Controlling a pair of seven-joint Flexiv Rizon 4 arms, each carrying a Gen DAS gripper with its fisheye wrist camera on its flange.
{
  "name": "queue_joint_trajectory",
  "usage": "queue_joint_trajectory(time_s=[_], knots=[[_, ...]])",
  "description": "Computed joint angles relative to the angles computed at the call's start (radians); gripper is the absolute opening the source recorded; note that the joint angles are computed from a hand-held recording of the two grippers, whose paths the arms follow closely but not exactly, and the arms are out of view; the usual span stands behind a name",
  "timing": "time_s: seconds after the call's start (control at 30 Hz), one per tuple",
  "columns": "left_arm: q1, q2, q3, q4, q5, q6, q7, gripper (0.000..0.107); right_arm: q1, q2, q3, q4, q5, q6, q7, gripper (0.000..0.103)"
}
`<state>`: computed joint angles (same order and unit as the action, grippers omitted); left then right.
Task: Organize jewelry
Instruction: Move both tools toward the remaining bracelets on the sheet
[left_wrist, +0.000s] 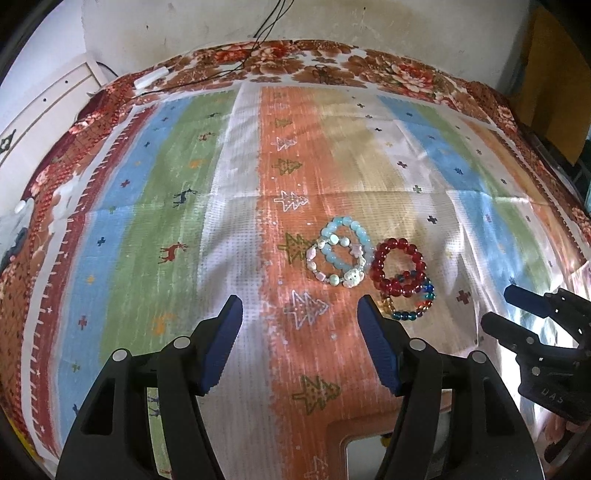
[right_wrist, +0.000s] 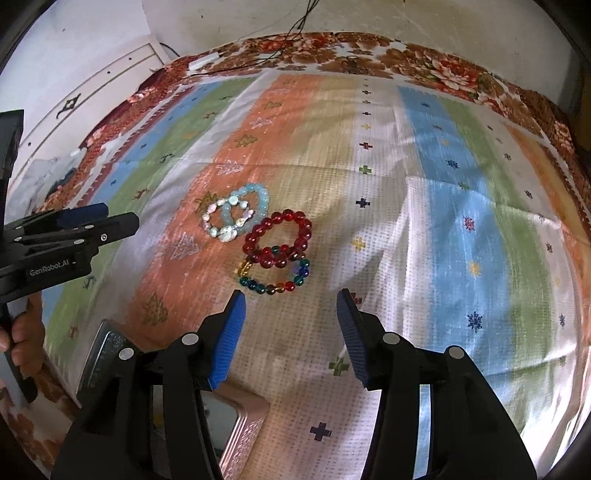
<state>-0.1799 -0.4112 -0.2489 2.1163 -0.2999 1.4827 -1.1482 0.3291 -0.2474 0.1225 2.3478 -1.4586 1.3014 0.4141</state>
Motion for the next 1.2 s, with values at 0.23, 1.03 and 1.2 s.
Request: queue_joint_trajectory(time_s=[0.23, 1.03, 1.2], knots=[[-0.019, -0.032, 0.022, -0.045, 0.011, -0.039, -0.013, 0.065, -0.011, -0.034, -0.015, -0.016, 0.020, 0.044, -0.025, 0.051], [-0.070, -0.159, 0.085, -0.215, 0.048, -0.166, -0.078, 0.065, 0.055, -0.139, -0.090, -0.057, 0.273, 0.095, -0.236, 0.051], [-0.059, -0.178, 0.072, -0.236, 0.044, -0.189, -0.076, 0.064, 0.084, -0.156, -0.114, -0.060, 0.346, 0.105, -0.286, 0.051]])
